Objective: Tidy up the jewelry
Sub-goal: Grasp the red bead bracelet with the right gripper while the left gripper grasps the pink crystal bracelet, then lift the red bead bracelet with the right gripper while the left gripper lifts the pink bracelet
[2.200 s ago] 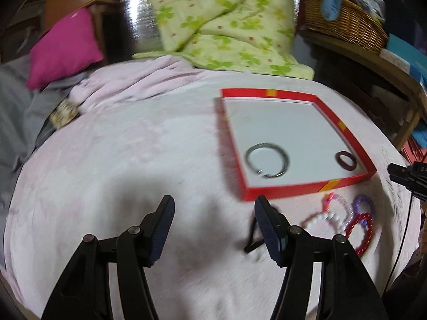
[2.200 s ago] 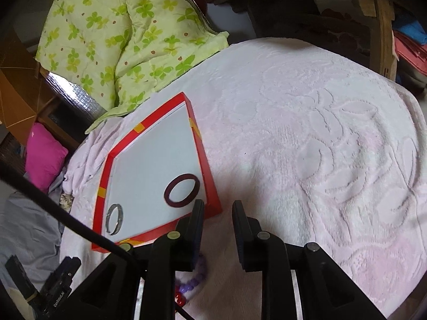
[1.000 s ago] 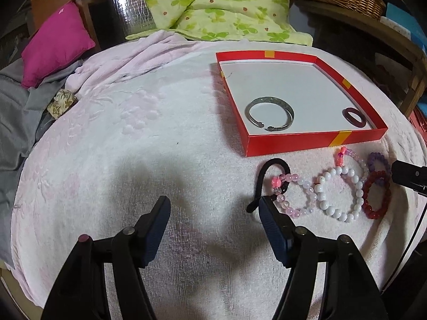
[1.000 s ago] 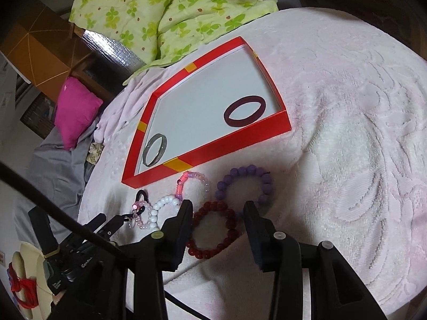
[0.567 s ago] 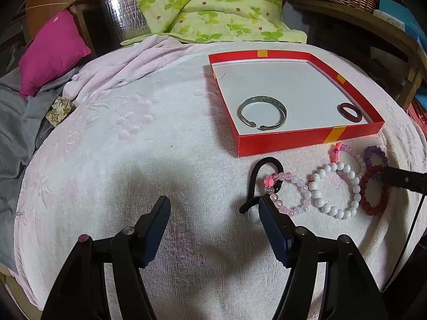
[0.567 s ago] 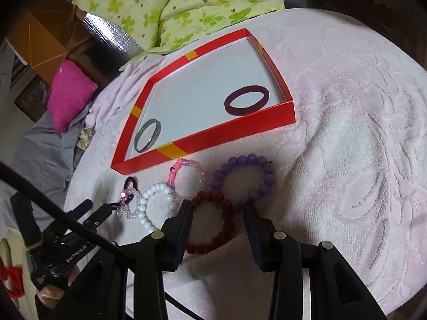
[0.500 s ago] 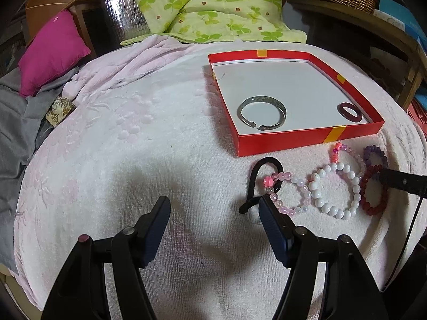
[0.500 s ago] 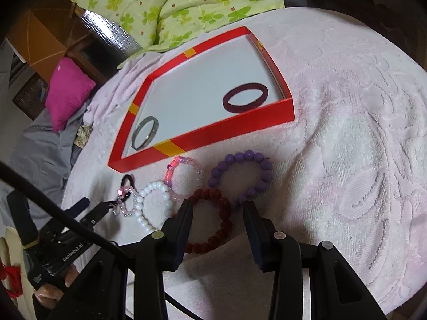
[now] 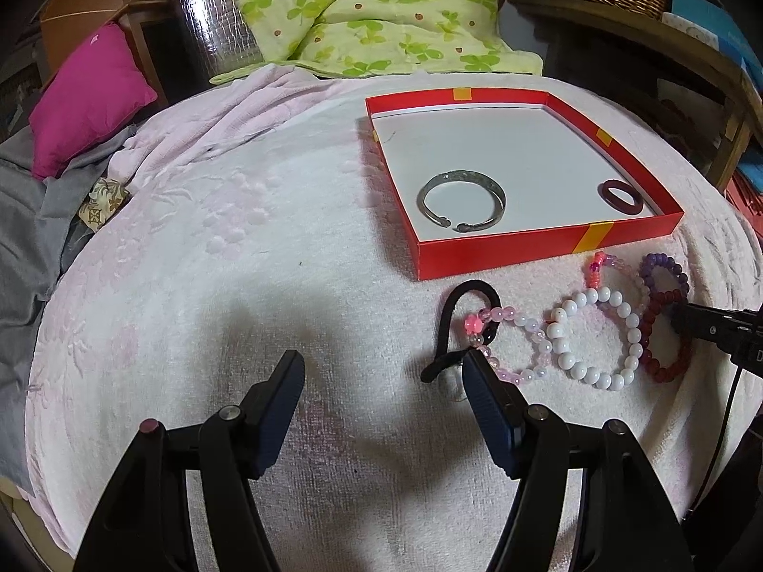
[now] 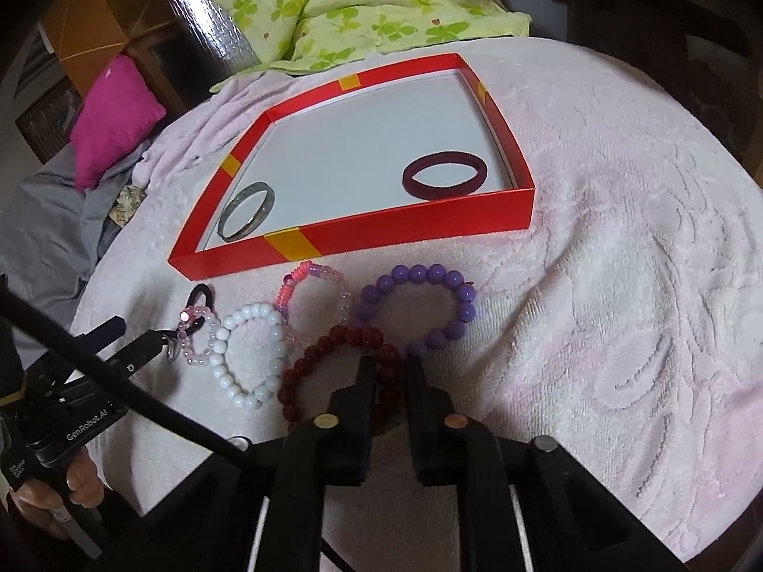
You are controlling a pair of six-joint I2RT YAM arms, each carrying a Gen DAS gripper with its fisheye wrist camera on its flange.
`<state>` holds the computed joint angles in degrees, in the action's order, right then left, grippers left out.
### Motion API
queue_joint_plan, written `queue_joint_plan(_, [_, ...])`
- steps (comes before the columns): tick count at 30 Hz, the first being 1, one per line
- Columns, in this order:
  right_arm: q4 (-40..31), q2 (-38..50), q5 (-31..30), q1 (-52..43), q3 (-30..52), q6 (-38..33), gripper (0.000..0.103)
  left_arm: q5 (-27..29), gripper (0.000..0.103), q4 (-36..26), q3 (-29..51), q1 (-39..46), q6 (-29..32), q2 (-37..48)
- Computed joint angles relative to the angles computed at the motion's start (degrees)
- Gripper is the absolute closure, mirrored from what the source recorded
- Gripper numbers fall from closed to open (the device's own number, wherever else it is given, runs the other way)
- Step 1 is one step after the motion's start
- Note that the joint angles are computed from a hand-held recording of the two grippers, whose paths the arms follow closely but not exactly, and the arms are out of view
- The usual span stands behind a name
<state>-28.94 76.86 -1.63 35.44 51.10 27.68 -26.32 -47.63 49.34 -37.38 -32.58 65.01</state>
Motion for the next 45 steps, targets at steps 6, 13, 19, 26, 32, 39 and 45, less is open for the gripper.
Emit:
queue_joint_plan(6, [0.4,-0.2,0.1,-0.1,-0.2,0.3,0.093,3.4,0.034,1.9,-0.8,1.8,0.9,-1.5])
queue_joint_plan(13, [0.6,-0.5,-1.2,-1.0,-0.7,0.8,0.092,7.0,0.034,4.9,-1.2,2.5,2.0,-1.5])
queue_joint_plan(19, [0.7,-1.1,-2.6,-2.0,-1.3,0.9,0.093,8.3,0.034,7.2,-0.5,1.3,3.8,1.6])
queue_joint_plan(26, [0.7,-1.6,-2.9,-2.1,-1.7,1.4,0.093,11.2,0.049,9.6,-0.5,1.9,6.2,3.1])
queue_joint_plan(32, [0.8,-1.7,-3.0,-2.2,-1.8,1.6,0.093,15.3,0.073,11.2,-1.3,3.9,6.4,2.8])
queue_joint_plan(39, [1.3,-1.8,-3.6,-2.6,-2.2,2.1,0.093,14.4,0.093,12.6,-2.5,2.4,7.3,0.9])
queue_joint_plan(45, [3.0,-3.9,-6.7,-4.3,-3.4,2.2,0.093,15.1,0.093,14.2,-3.1,1.0,8.7,-0.9])
